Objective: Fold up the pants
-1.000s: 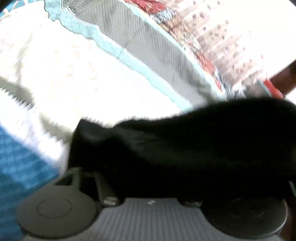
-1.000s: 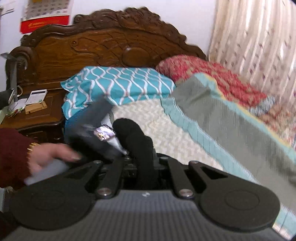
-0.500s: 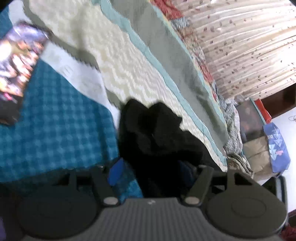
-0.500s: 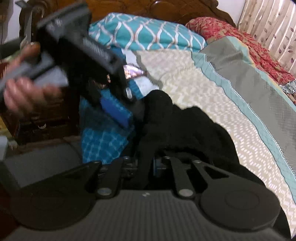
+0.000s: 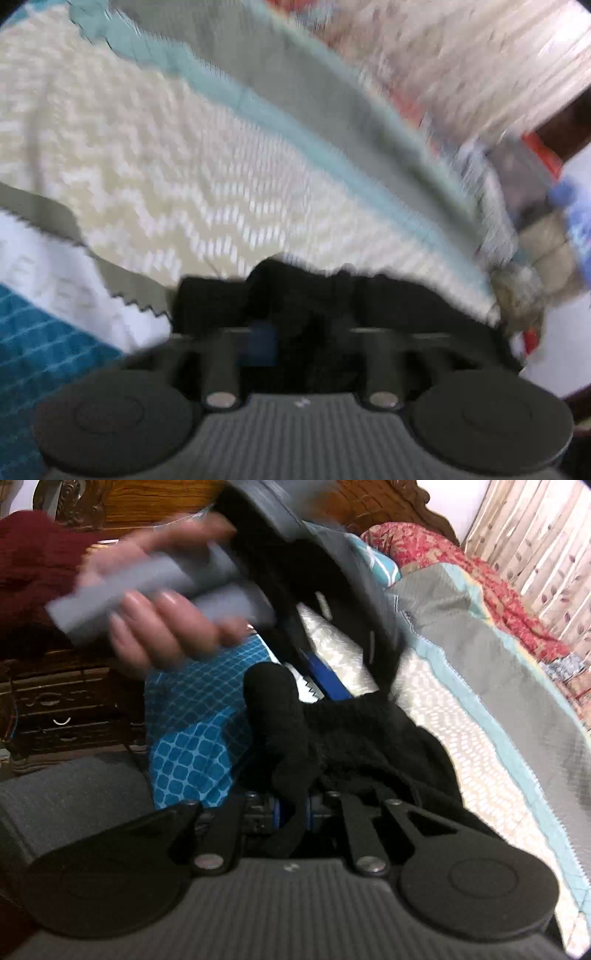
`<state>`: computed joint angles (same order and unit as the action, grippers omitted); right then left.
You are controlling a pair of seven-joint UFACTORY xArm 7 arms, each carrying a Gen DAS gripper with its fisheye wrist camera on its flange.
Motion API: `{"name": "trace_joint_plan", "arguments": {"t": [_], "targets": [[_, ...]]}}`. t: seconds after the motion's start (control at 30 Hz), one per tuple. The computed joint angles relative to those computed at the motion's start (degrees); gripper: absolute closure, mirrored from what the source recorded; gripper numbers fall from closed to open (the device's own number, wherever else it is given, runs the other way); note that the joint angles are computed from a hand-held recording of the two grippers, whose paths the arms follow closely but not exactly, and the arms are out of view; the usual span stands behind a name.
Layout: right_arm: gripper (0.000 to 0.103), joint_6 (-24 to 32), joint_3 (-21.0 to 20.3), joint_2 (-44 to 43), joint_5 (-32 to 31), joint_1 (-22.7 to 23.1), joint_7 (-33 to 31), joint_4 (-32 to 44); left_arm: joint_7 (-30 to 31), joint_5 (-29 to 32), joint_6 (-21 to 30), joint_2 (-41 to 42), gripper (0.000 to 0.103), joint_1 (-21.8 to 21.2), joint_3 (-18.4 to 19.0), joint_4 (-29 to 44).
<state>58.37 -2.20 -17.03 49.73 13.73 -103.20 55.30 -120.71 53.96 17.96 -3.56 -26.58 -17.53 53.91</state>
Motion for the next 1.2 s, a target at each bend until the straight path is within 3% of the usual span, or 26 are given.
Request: {"name": "trace_joint_plan", "arguments": {"t": [0.03,0.07,0.1,0.13,0.2,0.23,0.27,0.3,0.37,0.43,0.5,0.6,0.67,0.73,0.8,0.9,0.97,1.0,1.07,1.1,1.2], "targets": [[0.087,-0.54,-0.15,-0.91,0.81,0.11,-1.13,-0.62,1.68,-1.53,0.77,0.48,0.092,2.08,-1.91,0.8],[0.087,-0.98,-0.47,-1.85,1.87,0.35,-2.63,-1.25,0.95,-0.66,2.99,-0.41,0.092,6.24,-6.22,1.41],[0.087,-1.23,-0.95,-2.7,3.33,0.72,-4.44,-1.85,-2.17,2.61,4.83,-2.21,0.093,10.39,-10.57,1.15],[0.087,-1.13,-1.26,-2.8,4.29,1.06,-5.46,-1.9,-7.51,7.79,7.25,-4.07,0.093,12.18,-12.53,1.1],[0.078,-1.23,-0.28,-1.86,3.02,1.06,-3.19,-1.54,-11.01,11.47,13.88,-5.18,0.093,8.54,-10.23,1.45],[0.073,-1.23,0.66,-0.78,0.98,0.9,-0.49,-0.97,-9.16,9.87,18.1,-3.77,0.092,3.13,-5.96,2.51],[0.058,-0.68,1.54,0.47,-1.57,0.8,2.02,-0.36,-5.73,5.88,20.29,-2.32,0.092,-0.49,-2.84,3.38],[0.052,0.41,2.14,1.73,-4.11,0.72,4.0,0.43,-3.47,2.22,21.15,-1.47,0.09,-1.71,-1.98,3.48],[0.052,1.14,1.88,1.35,-4.39,0.71,4.38,0.04,-3.7,0.68,21.88,-1.47,0.085,-2.23,-2.6,2.86],[0.051,8.81,-0.41,2.58,-3.96,-0.05,5.68,3.84,-4.24,-1.18,25.51,-3.53,0.056,-3.48,-3.43,2.03],[0.051,16.35,-2.45,4.97,-1.95,-1.99,7.87,9.0,-7.22,-0.85,30.1,-7.08,0.053,-4.17,-5.14,0.44],[0.051,25.31,-5.06,9.59,3.52,-6.29,12.49,16.72,-14.88,0.64,30.52,-12.97,0.056,-3.22,-7.61,-3.06],[0.052,26.48,-5.52,11.64,6.41,-9.05,16.82,19.23,-17.36,3.05,29.49,-14.1,0.056,-1.56,-9.6,-2.27],[0.053,24.82,-4.89,14.64,7.97,-11.21,23.25,21.51,-15.66,5.96,28.57,-10.98,0.056,-0.34,-10.68,1.88],[0.074,20.58,-2.96,17.8,6.79,-12.2,31.51,23.34,-12.95,8.1,27.54,-7.06,0.055,-0.64,-10.84,5.96],[0.079,17.84,0.41,20.1,4.72,-12.69,38.68,23.07,-9.36,10.74,25.12,0.79,0.054,-2.48,-9.36,12.89],[0.08,21.33,2.5,18.71,1.56,-12.58,36.44,20.48,-6.38,9.35,24.15,4.86,0.056,-4.03,-8.15,16.04],[0.079,20.87,3.5,15.63,-0.93,-11.82,31.91,16.64,-4.75,8.41,24.48,6.33,0.057,-4.96,-7.72,17.22],[0.079,15.43,4.64,10.44,-3.25,-10.6,24.45,9.94,-1.7,5.36,27.01,9.33,0.057,-6.81,-6.95,19.14],[0.079,15.25,3.43,10.17,-2.12,-9.84,24.02,9.43,-1.13,2.66,27.68,9.94,0.059,-7.36,-6.42,19.13],[0.077,23.65,0.26,15.32,1.5,-11.58,30.23,16.58,-5.09,0.25,26.51,7.98,0.06,-9.02,-4.33,15.77]]}}
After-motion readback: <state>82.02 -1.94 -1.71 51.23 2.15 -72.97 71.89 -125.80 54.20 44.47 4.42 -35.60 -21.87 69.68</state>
